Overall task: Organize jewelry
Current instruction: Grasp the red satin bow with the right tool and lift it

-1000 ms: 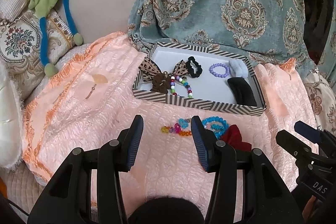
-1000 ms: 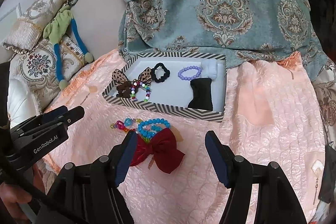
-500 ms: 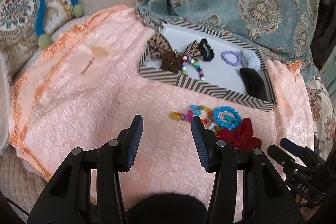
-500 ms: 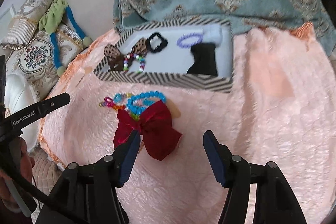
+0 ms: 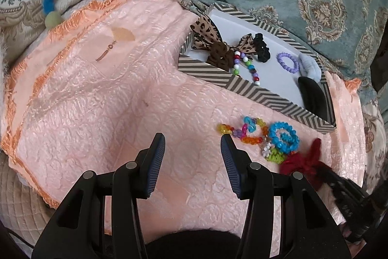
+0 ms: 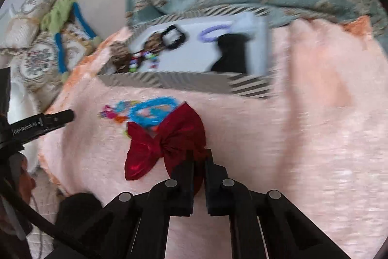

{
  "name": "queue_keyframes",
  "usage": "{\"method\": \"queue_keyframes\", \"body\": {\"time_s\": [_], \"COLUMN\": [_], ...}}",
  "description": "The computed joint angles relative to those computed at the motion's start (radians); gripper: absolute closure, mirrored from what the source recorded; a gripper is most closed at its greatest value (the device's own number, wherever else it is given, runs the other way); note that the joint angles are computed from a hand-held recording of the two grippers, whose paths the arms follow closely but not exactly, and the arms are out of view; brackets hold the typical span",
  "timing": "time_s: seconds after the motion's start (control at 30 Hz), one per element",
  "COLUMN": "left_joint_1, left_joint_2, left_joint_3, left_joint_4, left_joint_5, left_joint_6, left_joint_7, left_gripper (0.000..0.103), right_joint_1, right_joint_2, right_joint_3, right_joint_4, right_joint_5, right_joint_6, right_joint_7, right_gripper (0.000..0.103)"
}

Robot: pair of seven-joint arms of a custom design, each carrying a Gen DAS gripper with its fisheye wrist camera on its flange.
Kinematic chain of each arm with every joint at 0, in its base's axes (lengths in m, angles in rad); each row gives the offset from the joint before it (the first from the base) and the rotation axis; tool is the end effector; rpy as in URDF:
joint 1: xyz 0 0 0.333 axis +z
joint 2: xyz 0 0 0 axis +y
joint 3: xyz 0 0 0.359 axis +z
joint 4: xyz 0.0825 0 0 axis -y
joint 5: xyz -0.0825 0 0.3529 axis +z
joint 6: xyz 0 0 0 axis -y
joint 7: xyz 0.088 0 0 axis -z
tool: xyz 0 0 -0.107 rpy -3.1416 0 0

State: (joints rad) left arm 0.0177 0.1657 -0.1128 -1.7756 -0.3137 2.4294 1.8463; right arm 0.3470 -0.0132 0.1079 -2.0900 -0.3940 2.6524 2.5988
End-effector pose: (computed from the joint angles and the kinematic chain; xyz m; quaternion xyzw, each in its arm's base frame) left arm 0.6247 -0.0552 0.5701 -0.6172 0.7373 -0.2574 0.0957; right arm 0.4960 0.2547 0.5504 -0.5725 0.7588 -0.1500 0.2719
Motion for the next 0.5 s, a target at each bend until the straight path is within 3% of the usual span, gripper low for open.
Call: {"method": "queue_keyframes", "body": {"time_s": [0.17, 0.23, 0.3, 0.4, 0.5], "left_joint_1": [0.004, 0.005, 0.010, 0.004, -0.023], "left_joint_2": [0.019, 0.023, 0.022, 0.030, 0.044], "left_joint_3": [-0.012, -0.019, -0.029, -0.037, -0.033], "left_joint_4": [0.023, 0.030, 0.029, 0.035, 0.031], "left_joint_5": [-0.033, -0.048, -0.084, -0.101, -0.046], "left_joint_6": [-0.024, -0.040, -0.050, -0.059, -0.014], "left_joint_7": [0.038, 0.080, 0.143, 0.230, 0.250], "left_gripper": [0.056, 0.049, 0.039, 0.035, 0.035], "right_joint_1": [-0.026, -0.037, -0.047, -0.029, 0.028], "right_joint_2": [-0.074, -0.099, -0.128, -0.151, -0.136], "right_joint_3": [-0.013, -0.009, 0.000, -0.013, -0.041], "right_joint_4": [-0.048, -0.062, -0.087, -0.122, -0.134], "right_joint_5": [0.007, 0.005, -0.024, 0.067, 0.276], "right_joint_6": [-0.064, -0.085, -0.065, 0.005, 0.062], "right_joint_7": [0.020, 0.047, 0.088, 0.018, -0.152], "right_gripper": [0.096, 0.083, 0.054, 0.054, 0.054]}}
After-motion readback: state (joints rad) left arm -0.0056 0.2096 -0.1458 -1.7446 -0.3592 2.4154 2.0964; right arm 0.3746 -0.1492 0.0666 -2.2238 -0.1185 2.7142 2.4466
